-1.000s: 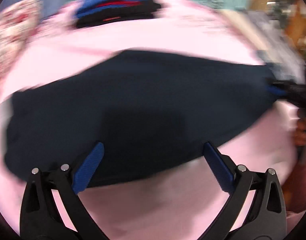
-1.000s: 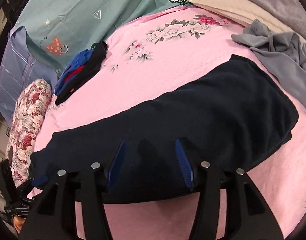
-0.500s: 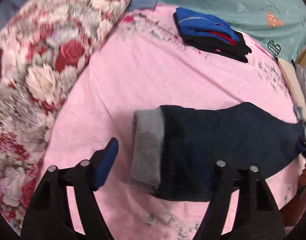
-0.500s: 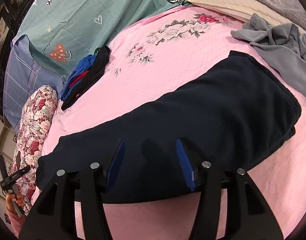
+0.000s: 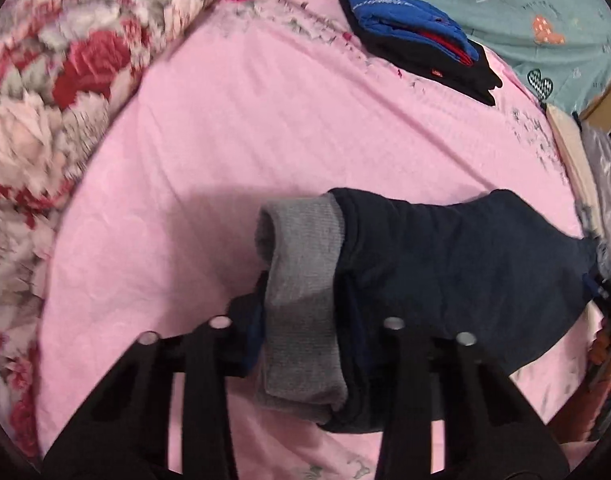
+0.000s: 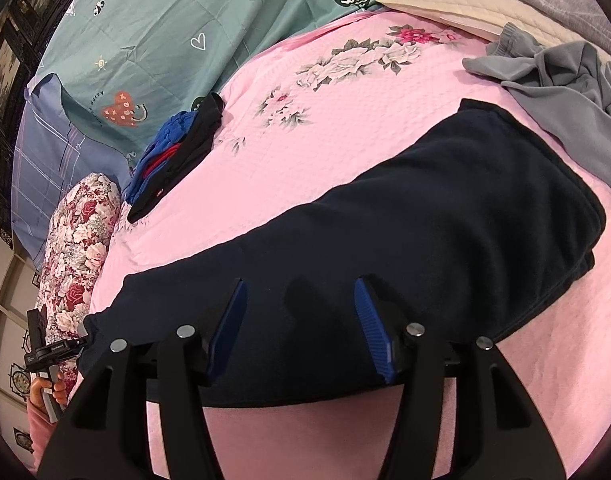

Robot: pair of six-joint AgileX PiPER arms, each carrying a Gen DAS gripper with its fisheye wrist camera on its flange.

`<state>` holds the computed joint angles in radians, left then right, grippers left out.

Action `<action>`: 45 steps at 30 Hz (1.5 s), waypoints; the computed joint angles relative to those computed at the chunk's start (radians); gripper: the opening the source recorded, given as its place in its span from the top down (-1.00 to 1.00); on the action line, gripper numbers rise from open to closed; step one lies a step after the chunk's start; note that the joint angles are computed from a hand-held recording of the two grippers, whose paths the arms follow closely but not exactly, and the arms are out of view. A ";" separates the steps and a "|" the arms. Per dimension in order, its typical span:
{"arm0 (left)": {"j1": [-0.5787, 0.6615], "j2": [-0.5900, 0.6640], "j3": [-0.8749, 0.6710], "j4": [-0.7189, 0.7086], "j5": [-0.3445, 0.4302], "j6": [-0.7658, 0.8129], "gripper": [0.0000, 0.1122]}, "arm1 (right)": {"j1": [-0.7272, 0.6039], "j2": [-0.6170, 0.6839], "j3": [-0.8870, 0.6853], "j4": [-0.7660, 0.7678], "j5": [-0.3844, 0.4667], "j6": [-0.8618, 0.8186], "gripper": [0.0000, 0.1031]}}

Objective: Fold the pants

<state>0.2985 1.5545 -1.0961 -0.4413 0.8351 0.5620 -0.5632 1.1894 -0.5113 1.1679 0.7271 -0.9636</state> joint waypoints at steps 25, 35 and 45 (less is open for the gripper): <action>0.122 -0.110 0.032 -0.029 0.142 -0.005 -0.12 | 0.045 -0.033 0.007 -0.039 -0.050 0.050 -0.11; 0.154 -0.277 0.171 -0.099 0.113 0.092 0.40 | 0.049 -0.037 0.009 -0.037 -0.046 0.052 -0.11; 0.135 -0.252 0.196 0.040 0.009 -0.084 -0.37 | 0.028 -0.035 0.013 -0.013 -0.016 0.018 -0.11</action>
<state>0.4331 1.3022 -0.9001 -0.4012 0.8444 0.4781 -0.5356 1.1544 -0.4986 1.1546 0.7113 -0.9457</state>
